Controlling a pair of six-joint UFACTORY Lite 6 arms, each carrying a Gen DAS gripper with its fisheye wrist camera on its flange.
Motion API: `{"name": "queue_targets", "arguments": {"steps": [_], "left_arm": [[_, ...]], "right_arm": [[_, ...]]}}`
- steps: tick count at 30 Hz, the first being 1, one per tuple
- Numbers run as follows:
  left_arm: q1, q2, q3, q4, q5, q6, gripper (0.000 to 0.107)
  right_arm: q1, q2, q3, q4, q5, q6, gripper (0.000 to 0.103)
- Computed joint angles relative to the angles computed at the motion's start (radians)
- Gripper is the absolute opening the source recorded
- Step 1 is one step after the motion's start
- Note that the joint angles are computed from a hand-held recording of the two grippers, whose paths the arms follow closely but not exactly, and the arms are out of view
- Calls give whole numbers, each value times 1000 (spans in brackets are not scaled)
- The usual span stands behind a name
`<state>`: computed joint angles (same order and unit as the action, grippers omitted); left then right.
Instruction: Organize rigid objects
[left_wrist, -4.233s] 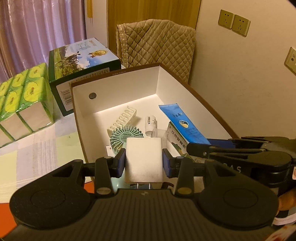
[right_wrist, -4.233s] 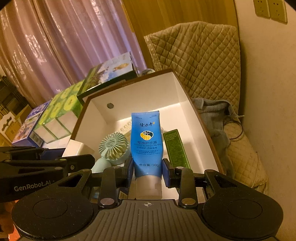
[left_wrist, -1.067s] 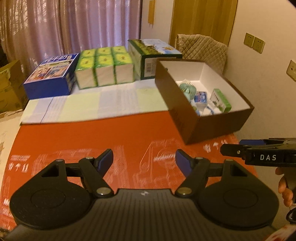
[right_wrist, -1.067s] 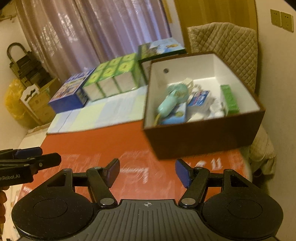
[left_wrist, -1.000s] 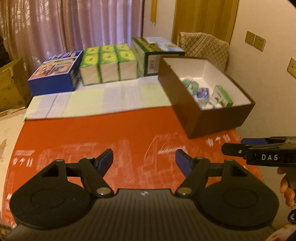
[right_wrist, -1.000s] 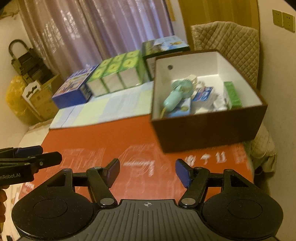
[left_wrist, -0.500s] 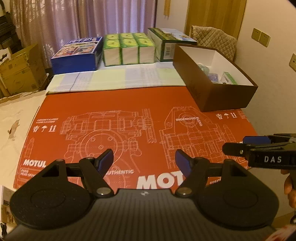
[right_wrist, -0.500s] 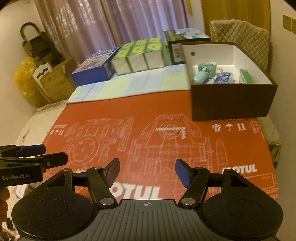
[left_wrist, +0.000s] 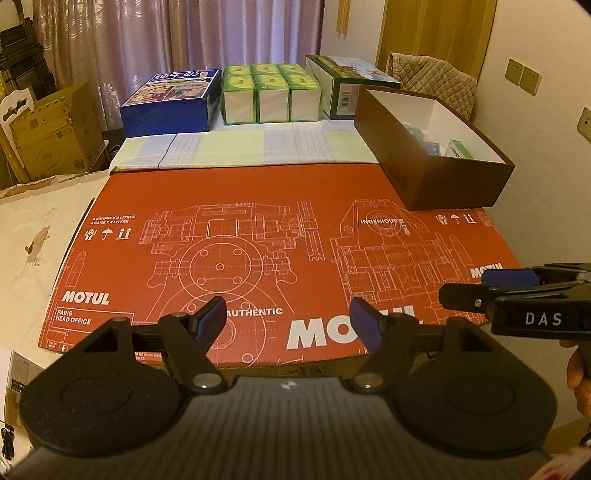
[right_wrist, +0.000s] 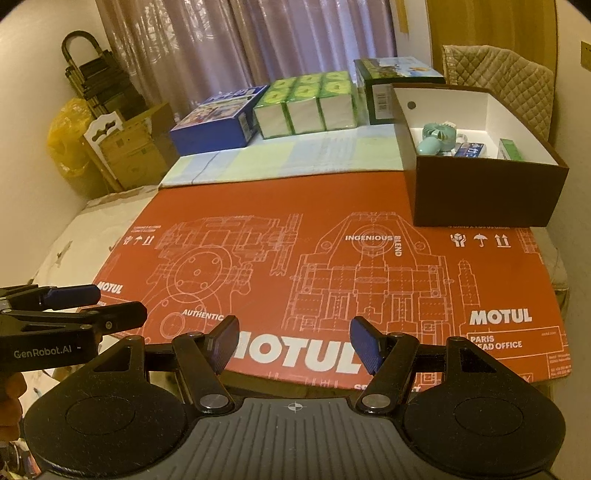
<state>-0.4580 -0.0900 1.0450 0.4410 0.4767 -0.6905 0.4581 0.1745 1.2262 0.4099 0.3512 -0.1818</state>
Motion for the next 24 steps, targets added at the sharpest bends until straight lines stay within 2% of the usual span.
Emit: {"name": "queue_targets", "arguments": {"steps": [24], "left_arm": [[-12,-29,-21,11,3,-26,71]], "right_arm": [[28,-27,-26,-46,0,44,64]]}}
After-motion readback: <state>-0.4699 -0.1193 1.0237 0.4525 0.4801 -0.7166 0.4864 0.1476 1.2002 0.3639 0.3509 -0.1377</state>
